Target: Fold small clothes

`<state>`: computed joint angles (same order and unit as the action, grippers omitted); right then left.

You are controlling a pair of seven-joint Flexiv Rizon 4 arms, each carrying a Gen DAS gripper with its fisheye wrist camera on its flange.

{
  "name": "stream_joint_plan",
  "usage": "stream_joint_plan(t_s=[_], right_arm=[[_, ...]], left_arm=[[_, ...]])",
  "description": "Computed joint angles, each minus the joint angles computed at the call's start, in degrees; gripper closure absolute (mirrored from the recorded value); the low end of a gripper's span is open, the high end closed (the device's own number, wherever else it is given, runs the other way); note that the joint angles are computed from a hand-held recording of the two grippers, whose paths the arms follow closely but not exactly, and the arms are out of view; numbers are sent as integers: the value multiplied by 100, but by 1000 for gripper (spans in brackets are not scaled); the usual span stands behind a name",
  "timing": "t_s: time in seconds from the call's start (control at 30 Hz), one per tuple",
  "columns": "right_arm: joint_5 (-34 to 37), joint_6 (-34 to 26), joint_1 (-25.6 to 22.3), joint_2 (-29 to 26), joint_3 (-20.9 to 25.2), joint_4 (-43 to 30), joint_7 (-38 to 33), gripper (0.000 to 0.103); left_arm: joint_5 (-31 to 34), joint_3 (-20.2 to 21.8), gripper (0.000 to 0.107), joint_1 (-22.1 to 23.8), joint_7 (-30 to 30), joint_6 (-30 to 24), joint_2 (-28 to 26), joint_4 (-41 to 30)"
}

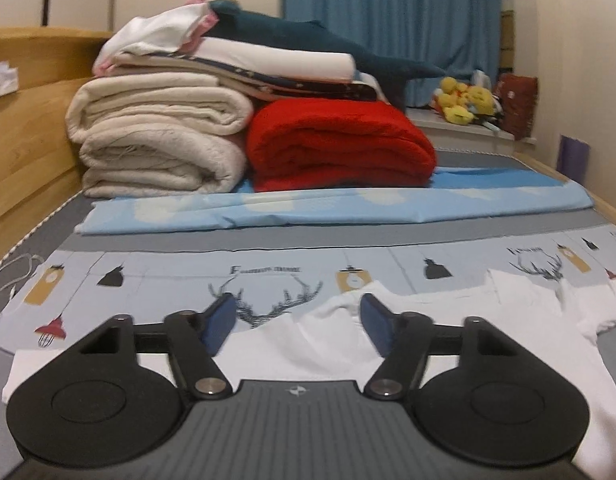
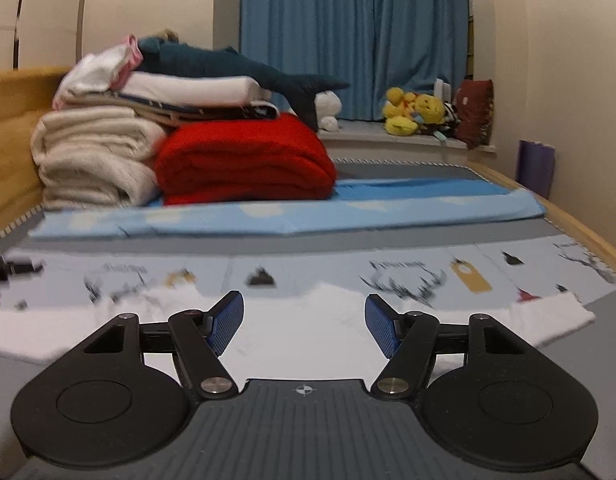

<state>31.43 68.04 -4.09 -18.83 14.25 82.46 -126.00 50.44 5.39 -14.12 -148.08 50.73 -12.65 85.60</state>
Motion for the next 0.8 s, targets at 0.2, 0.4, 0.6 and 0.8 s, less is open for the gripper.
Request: stream_joint_plan(t_s=[0.2, 0.4, 0.6, 0.8], right_arm=[[-361, 255, 501, -321, 68, -453, 616, 41], [-175, 359, 457, -591, 449, -628, 742, 49], [-722, 76, 677, -669, 111, -404, 1587, 59], [-829, -47, 557, -934, 330, -696, 1599, 78]], left_arm=[[40, -30, 56, -67, -490, -395, 177, 200], [119, -209, 58, -146, -757, -720, 236, 316], [122, -260, 58, -159, -904, -824, 74, 176], [76, -103, 58, -67, -1046, -662, -103, 83]])
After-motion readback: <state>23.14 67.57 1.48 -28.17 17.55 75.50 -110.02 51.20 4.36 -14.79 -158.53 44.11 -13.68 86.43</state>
